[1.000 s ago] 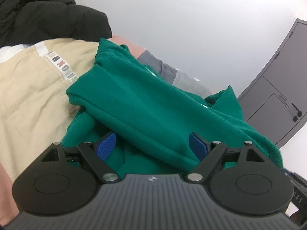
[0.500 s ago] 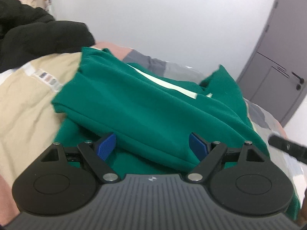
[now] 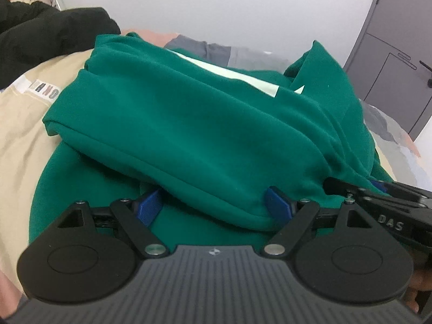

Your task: Fold large clothes

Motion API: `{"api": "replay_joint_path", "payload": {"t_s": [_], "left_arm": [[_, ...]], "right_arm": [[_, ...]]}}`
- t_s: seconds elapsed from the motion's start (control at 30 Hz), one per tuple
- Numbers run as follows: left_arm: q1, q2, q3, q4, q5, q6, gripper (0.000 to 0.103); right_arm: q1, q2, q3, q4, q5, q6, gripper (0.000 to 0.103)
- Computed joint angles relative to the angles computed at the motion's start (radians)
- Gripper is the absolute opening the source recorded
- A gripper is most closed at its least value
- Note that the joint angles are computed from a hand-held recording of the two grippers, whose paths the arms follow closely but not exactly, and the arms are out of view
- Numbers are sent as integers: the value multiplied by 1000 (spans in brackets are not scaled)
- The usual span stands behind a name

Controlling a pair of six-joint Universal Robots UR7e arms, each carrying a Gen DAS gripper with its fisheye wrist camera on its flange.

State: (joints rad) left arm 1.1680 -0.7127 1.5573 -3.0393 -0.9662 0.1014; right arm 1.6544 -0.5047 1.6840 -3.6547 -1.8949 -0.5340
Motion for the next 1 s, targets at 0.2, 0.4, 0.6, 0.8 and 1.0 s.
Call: {"api": "replay_joint_path", "payload": {"t_s": [0.2,0.4,0.6,0.8,1.0], "left_arm": [[-9,-50,41,-11,-25,-49,86],[-59,-153,176,-74,-6,-161,86],[-137,-235,277,-55,68,-177,86],[-183,-316,359,38,77,-230,86],[-181,-368,396,164,86,-362,86]], "right_arm": [[-4,-27,42,-39,42,38,41],[10,-114,169,-143,106,66,43],[40,-218,292,-187,65,84,43],[58,-370,388,-93,30,120,43],[30,-485,444,38,-95,237,44]]}}
